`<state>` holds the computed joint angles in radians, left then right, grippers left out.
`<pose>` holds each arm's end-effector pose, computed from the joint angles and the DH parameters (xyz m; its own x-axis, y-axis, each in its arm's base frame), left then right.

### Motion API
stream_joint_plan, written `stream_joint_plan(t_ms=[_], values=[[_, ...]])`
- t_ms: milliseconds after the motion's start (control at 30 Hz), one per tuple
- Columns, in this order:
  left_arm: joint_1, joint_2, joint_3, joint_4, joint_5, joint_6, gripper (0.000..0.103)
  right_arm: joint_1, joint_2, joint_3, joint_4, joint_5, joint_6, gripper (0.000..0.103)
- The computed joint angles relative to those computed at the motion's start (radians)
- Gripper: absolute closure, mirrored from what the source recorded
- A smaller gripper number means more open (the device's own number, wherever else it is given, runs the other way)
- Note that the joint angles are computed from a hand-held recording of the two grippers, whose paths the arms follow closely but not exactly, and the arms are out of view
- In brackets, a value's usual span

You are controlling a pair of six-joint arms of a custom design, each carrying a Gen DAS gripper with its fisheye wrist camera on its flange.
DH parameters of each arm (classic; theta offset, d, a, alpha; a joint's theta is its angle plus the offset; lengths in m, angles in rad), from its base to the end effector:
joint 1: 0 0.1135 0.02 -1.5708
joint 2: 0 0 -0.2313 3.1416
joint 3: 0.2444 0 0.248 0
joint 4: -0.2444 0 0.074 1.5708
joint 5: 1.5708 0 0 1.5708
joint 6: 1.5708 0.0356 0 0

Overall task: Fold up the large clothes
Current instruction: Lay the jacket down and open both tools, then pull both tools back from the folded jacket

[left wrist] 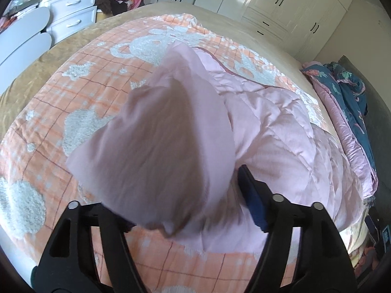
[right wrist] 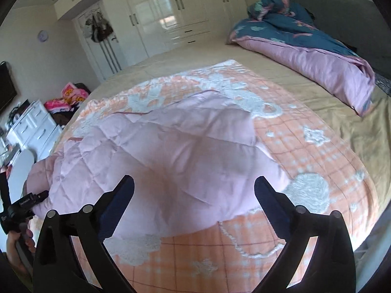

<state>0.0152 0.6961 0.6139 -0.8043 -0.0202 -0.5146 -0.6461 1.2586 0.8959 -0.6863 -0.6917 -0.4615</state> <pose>0.1565 0.0031 0.2169 -0.6607 -0.5022 -0.5580 -0.4057 0.8643 -0.2975 0.2099 -0.1298 0.2164 -0.7132 0.1083 -0.6925 -0.1203 0.9544 0.2732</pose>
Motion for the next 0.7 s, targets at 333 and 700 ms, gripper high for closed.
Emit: stream_joint_plan(t_ms=[333, 700], values=[[0.018, -0.12, 0.041, -0.139, -0.005, 0.028, 0.028, 0.151, 0.054, -0.036, 0.054, 0.162, 0.07, 0.004], [-0.31, -0.257, 0.212, -0.375, -0.323, -0.112, 0.009, -0.097, -0.14, 0.028, -0.25, -0.081, -0.192, 0.004]])
